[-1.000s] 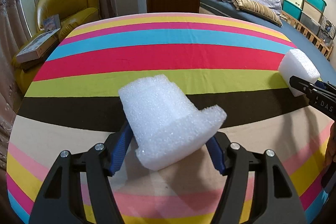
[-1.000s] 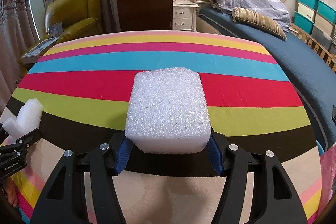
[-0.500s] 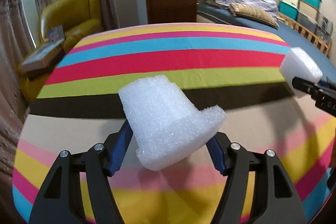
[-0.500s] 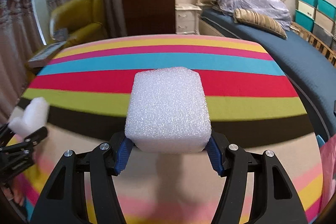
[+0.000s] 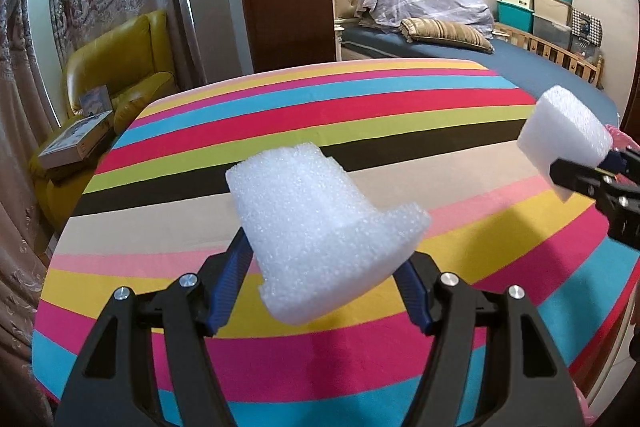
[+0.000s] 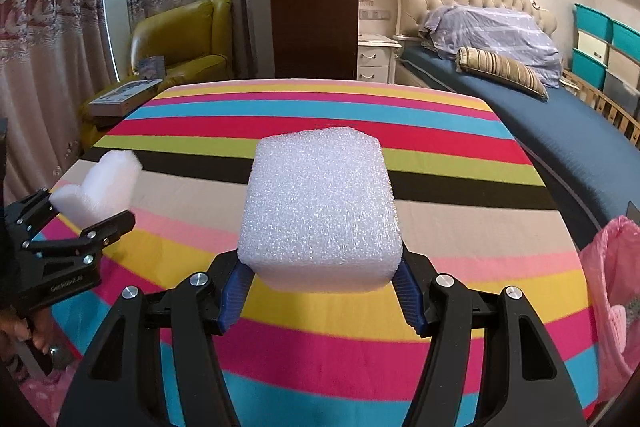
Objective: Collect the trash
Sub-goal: 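Carry both white foam pieces over the pink wastebasket with both grippers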
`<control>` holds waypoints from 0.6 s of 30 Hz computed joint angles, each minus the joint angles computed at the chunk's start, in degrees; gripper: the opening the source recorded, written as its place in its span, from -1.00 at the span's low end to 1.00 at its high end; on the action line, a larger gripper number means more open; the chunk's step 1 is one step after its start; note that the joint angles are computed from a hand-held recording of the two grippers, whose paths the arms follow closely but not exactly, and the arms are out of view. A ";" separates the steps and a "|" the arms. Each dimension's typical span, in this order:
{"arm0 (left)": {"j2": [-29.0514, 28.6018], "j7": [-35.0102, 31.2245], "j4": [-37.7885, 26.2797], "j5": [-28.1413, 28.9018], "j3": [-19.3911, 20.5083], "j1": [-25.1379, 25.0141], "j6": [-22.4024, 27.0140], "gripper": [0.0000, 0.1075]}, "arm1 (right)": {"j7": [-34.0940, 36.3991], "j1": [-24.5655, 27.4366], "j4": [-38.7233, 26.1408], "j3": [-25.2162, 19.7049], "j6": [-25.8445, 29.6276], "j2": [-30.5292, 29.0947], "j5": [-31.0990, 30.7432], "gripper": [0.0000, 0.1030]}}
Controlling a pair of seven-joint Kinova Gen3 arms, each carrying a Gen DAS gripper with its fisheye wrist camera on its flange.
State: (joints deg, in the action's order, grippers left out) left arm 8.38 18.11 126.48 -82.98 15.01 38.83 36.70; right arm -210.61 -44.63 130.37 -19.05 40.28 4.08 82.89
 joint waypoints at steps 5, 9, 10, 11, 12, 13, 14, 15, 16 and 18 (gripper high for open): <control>-0.09 2.69 0.73 -1.42 1.57 2.37 2.93 0.23 | -5.40 -1.92 3.81 -1.87 2.35 -1.66 1.83 0.16; 0.03 2.07 0.30 -1.54 2.34 3.64 4.19 0.23 | -8.51 -3.58 6.46 -3.39 4.32 -2.88 1.98 0.16; 0.04 1.87 0.25 -1.66 2.52 3.97 4.50 0.23 | -8.97 -3.85 6.86 -3.60 4.78 -3.05 1.92 0.16; 0.23 1.79 0.06 -1.56 2.96 4.72 5.43 0.23 | -9.57 -4.18 7.46 -3.87 5.27 -3.34 1.85 0.16; 0.37 1.66 -0.13 -1.68 3.06 5.04 5.77 0.23 | -10.28 -4.49 8.14 -4.14 5.65 -3.72 1.86 0.16; 0.50 1.77 -0.22 -1.96 3.31 5.65 6.39 0.23 | -11.25 -4.90 9.01 -4.52 6.11 -4.23 1.82 0.16; 0.70 1.90 -0.33 -2.17 3.67 6.43 7.30 0.23 | -12.26 -5.35 9.92 -4.94 6.68 -4.77 1.63 0.16; 0.80 1.63 -0.51 -2.28 3.71 6.71 7.52 0.23 | -12.86 -5.69 10.63 -5.24 7.07 -5.29 1.34 0.16; 0.95 1.23 -0.81 -2.23 3.91 7.18 7.95 0.23 | -13.36 -5.98 11.17 -5.50 7.47 -5.62 1.08 0.16; 1.27 0.41 -1.42 -2.09 4.25 8.09 8.60 0.23 | -14.50 -6.54 12.56 -6.05 8.42 -6.65 0.25 0.16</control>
